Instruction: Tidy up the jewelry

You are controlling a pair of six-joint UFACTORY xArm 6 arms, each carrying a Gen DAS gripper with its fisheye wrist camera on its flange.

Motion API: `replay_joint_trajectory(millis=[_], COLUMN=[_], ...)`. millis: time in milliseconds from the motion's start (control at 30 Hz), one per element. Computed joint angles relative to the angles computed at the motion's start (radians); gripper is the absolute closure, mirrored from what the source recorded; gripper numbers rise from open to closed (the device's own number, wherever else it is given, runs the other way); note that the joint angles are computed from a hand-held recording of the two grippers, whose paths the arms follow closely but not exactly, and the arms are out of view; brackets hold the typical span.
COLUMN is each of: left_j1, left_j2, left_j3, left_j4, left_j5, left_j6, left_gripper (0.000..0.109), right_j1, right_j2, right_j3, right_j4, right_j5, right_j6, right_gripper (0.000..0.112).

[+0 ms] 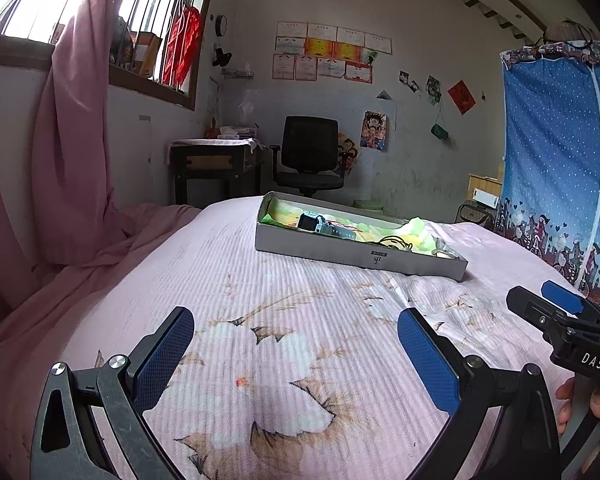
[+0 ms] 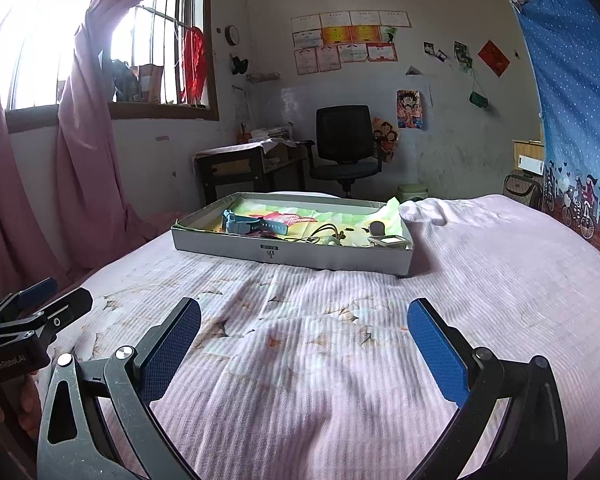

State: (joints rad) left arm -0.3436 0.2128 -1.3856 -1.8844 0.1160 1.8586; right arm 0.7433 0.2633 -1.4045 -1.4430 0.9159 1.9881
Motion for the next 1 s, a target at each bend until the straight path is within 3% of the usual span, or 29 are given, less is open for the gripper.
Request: replay_joint_trajectory(millis=[1000], left_j1=[-0.001], left_j2=[-0.001], left_j3=[0.003], left_j4=[-0.009], left_j5=[0.001], left_j6=[0.01], left_gripper=[0.006], right_j1=[-0.001], right_j2=[0.006], right_j3=[-0.008], right_j4=[0.005], right_j5=[-0.003], right_j6=[-0.008], right_gripper=[0.011])
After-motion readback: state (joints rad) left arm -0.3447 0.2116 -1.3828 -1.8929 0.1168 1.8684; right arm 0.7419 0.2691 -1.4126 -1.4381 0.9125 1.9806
